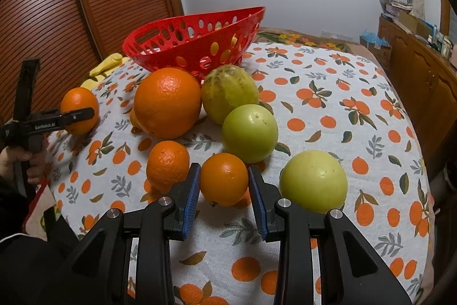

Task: Organize fruits
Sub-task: 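Close the left tool on the large orange and lift while the right tool lifts its tangerine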

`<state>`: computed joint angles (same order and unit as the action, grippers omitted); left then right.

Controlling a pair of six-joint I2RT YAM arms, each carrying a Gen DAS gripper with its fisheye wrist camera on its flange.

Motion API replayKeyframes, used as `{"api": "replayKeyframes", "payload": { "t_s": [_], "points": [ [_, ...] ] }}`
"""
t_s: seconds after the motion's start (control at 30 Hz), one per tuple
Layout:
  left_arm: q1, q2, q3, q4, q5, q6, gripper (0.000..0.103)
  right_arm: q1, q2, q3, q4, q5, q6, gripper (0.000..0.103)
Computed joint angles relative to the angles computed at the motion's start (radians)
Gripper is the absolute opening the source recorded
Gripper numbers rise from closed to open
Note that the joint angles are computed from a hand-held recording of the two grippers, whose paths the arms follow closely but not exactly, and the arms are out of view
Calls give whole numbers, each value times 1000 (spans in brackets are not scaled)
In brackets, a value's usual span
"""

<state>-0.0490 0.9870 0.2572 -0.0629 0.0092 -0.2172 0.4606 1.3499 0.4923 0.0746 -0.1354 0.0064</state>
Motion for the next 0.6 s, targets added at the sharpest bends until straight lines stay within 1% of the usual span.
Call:
{"api": "replayKeyframes", "payload": {
  "t_s": [0.17, 0.33, 0.47, 0.6],
  "points": [
    [-54, -43, 10, -15, -14, -18, 82, 13, -13, 11, -9, 8, 1, 33],
    [-103, -80, 57, -58, -27, -30, 82, 21, -24, 31, -19, 9, 0, 33],
    [-145, -82, 94, -74, -48, -38, 82, 20, -36, 47, -25, 8, -1, 33],
    [-166, -87, 126, -87, -48, -43, 82, 23, -39, 63, -32, 11, -3, 33]
  ]
}}
